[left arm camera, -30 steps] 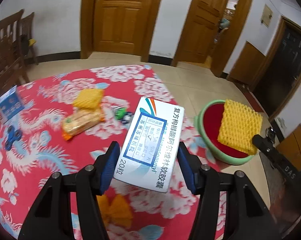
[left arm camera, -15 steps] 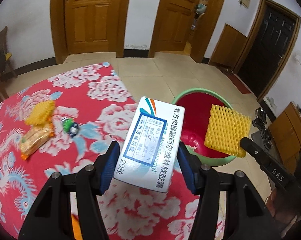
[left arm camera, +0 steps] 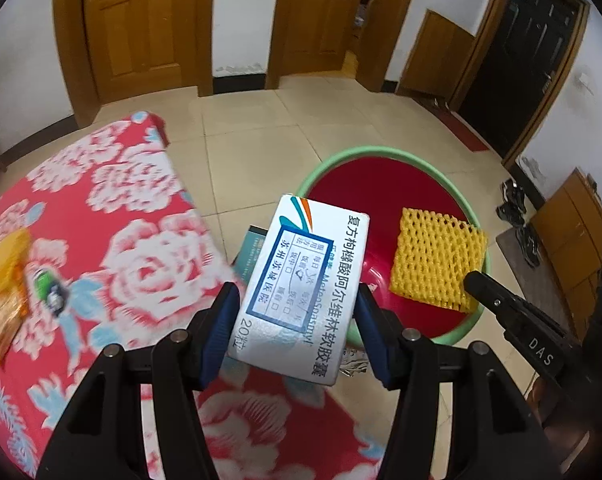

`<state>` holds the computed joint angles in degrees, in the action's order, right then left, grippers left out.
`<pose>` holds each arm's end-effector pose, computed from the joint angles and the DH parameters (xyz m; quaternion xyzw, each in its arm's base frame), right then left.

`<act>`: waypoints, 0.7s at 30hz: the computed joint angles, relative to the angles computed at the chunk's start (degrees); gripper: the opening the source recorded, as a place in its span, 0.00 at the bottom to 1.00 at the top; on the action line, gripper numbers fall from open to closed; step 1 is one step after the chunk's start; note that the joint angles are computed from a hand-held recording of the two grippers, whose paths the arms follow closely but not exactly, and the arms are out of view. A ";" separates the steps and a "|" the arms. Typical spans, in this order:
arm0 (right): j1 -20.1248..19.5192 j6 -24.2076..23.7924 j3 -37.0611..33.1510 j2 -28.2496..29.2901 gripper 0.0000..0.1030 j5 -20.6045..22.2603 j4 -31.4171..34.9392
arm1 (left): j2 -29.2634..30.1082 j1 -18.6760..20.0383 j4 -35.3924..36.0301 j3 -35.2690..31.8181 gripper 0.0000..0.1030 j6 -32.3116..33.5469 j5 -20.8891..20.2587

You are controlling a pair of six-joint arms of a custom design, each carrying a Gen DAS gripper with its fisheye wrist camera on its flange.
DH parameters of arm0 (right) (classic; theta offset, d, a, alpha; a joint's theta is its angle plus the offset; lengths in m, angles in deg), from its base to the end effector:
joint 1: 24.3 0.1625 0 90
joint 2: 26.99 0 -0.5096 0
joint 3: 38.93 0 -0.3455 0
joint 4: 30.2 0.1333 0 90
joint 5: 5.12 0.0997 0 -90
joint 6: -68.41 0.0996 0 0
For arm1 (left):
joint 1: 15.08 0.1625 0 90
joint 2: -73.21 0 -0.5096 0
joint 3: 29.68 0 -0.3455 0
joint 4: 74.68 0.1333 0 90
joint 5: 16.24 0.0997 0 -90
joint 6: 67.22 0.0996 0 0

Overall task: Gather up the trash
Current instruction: 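Carry both items over the bucket while the right gripper opens to drop the foam net, then open the left gripper over the bucket to drop the white box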

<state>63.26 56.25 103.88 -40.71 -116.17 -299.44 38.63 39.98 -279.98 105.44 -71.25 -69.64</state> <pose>0.0799 -0.4162 0.0322 -0.0017 -0.8939 0.3923 0.2171 -0.1130 -0.4982 0.0601 0.2120 0.9183 -0.2188 0.2529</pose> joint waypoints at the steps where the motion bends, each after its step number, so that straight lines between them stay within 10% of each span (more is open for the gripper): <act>1: -0.32 -0.06 -0.23 -0.24 0.13 0.04 0.53 | 0.45 0.14 0.51 -0.68 0.57 0.21 -0.21; 9: -1.04 -0.14 -1.15 -0.57 0.17 -0.55 2.10 | 3.23 1.17 4.70 -5.43 0.57 2.05 -1.39; 21: -2.03 -0.92 -0.06 -1.40 0.47 0.56 0.73 | 5.03 2.23 8.44 -9.26 0.57 2.88 -2.31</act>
